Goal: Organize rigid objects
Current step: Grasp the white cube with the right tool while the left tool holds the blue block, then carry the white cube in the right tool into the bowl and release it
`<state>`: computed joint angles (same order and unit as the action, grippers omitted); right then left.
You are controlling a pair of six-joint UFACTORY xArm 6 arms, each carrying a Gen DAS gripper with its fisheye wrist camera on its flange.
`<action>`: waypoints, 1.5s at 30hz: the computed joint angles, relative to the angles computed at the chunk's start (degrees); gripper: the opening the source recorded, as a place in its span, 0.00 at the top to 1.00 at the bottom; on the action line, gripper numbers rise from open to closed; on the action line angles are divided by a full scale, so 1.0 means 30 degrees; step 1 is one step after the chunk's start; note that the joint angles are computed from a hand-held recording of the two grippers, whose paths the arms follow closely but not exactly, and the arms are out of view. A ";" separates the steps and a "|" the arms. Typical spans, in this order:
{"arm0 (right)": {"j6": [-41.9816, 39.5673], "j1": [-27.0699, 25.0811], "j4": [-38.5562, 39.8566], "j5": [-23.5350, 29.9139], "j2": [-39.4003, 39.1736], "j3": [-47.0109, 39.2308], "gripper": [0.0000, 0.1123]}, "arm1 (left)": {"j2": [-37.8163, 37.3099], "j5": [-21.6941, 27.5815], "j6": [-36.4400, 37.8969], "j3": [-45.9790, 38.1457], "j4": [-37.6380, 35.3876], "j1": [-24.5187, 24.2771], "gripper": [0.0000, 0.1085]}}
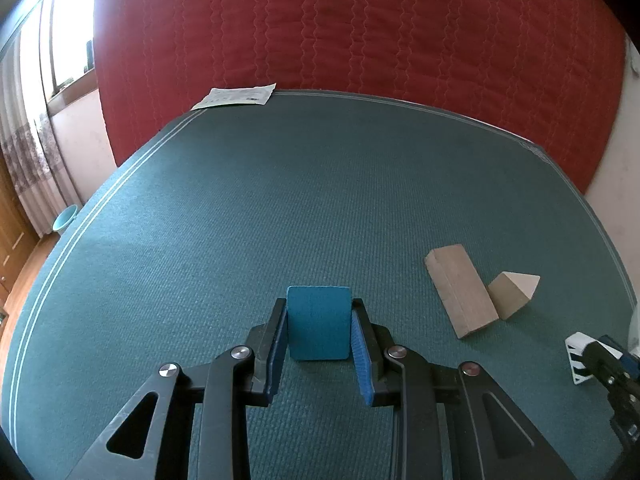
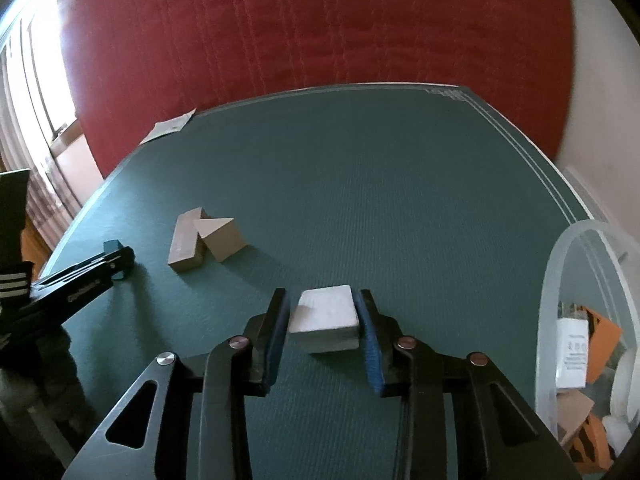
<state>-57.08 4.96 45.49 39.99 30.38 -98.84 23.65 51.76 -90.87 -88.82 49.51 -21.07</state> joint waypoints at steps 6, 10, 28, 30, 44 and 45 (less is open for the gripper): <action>-0.0201 -0.0176 -0.0055 0.0083 -0.0242 0.0419 0.70 | 0.0108 0.0192 0.0009 -0.0158 0.0096 -0.0106 0.71; 0.0513 -0.0241 -0.0602 0.0404 0.0188 0.0087 0.69 | 0.0118 0.0198 -0.0006 -0.0160 0.0096 -0.0109 0.71; 0.0781 0.0066 -0.0990 -0.0715 0.0568 -0.0227 0.72 | 0.0147 0.0166 0.0031 -0.0215 0.0060 -0.0109 0.71; 0.0941 0.0055 -0.1036 -0.0734 0.0553 -0.0221 0.72 | 0.0148 0.0180 0.0036 -0.0219 0.0072 -0.0114 0.71; 0.0302 -0.1092 0.0277 -0.0136 -0.0742 0.0522 0.72 | 0.0233 -0.0291 0.0593 -0.0322 0.0324 -0.0312 0.71; 0.0389 -0.1218 0.0268 -0.0164 -0.0754 0.0461 0.72 | 0.0302 -0.0339 0.0730 -0.0426 0.0314 -0.0371 0.71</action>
